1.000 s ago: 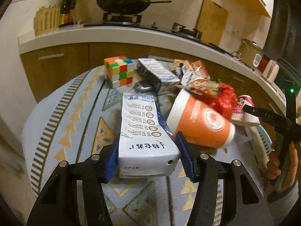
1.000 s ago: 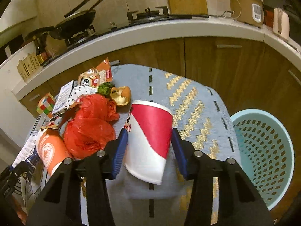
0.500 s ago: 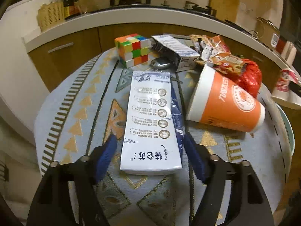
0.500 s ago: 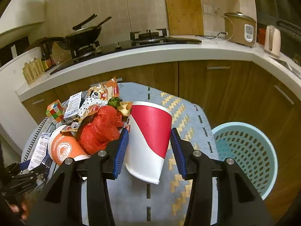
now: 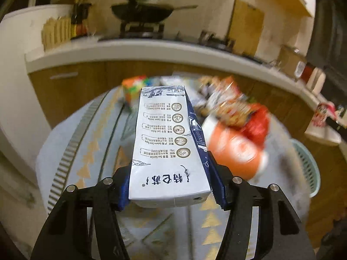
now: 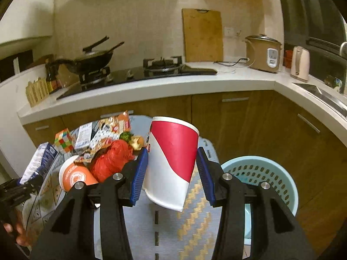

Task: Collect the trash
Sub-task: 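Carry the carton and cup over the blue basket and open both tools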

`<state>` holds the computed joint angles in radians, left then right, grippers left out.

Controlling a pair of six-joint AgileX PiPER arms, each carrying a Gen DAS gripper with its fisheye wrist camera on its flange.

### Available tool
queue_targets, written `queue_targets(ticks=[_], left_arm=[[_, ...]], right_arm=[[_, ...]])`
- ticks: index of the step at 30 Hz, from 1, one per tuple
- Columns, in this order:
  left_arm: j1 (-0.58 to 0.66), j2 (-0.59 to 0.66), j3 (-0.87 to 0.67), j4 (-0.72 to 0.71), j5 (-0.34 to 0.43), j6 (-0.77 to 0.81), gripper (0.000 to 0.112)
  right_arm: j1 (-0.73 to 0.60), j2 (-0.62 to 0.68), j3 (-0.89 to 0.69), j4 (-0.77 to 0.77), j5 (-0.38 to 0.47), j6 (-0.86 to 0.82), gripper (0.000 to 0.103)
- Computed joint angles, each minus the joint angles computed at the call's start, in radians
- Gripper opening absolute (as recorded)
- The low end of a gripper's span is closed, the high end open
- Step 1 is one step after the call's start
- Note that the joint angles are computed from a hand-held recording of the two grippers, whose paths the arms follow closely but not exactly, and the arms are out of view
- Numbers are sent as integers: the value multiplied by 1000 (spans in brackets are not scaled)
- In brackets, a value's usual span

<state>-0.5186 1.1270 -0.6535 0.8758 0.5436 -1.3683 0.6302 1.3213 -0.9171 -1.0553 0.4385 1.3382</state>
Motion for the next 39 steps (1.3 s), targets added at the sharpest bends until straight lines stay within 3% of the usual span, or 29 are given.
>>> queue_targets(ticks=[6, 10, 17, 22, 29, 33, 39], left_arm=[[-132, 80, -169, 46, 24, 12, 56], [-196, 212, -320, 4, -31, 79, 56], [-290, 535, -643, -234, -136, 325, 57], [-319, 729, -831, -451, -146, 542, 57], [-331, 940, -1038, -675, -85, 787, 57], [-338, 1024, -1125, -726, -39, 852, 57], [-344, 1070, -1175, -758, -8, 887, 57]], right_arm=[[-56, -88, 49, -38, 42, 27, 43], [-136, -138, 96, -44, 53, 50, 43], [-451, -191, 196, 219, -71, -193, 43], [-631, -132, 239, 412, -166, -382, 43], [-739, 1, 263, 563, -234, -519, 43], [-791, 60, 279, 695, -276, -662, 43], [-787, 117, 270, 654, -285, -626, 44]])
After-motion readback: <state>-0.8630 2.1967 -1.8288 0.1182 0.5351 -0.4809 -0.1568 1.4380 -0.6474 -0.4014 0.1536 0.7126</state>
